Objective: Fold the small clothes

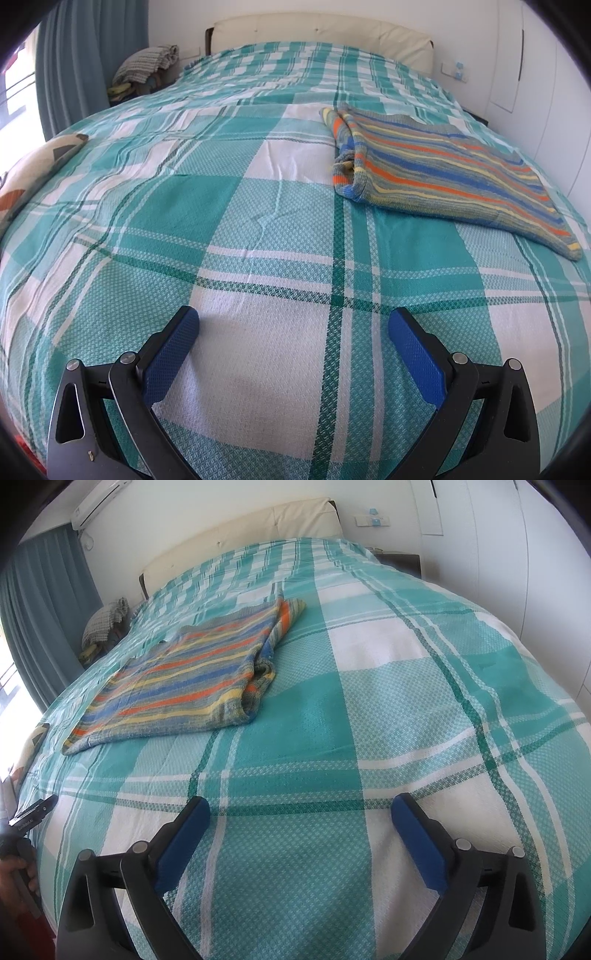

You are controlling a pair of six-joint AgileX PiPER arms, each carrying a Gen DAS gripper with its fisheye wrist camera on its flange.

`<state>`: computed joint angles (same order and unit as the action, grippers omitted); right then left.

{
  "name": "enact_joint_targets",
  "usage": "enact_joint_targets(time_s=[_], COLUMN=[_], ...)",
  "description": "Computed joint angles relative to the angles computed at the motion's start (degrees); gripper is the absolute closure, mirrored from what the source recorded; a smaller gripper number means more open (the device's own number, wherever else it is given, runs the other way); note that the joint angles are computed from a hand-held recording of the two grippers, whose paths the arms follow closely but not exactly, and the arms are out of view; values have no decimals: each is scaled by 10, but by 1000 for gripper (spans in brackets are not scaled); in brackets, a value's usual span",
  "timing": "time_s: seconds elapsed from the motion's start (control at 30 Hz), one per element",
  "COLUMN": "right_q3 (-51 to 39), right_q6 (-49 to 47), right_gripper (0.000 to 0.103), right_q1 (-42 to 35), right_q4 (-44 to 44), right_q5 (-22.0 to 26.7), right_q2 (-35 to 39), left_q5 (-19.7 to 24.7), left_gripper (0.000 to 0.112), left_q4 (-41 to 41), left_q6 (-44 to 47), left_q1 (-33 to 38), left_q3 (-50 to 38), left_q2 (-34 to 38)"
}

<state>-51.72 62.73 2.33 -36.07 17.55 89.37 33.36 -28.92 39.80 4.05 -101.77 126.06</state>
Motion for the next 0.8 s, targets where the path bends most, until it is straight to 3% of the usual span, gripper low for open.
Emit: enact_joint_targets(time_s=[0.7,0.8], right_q3=[0,0], right_q6=[3,4], right_gripper=[4,4], right_q1=[0,1], right_q4=[-3,-4], right_q5=[-1,0], right_q2=[1,1], left_q5=[1,5], left_gripper=[10,10], left_q4=[-5,46], left_q6=[6,-39], left_q1=[2,-8], left_q3=[-3,-11], left_q2=[3,-1])
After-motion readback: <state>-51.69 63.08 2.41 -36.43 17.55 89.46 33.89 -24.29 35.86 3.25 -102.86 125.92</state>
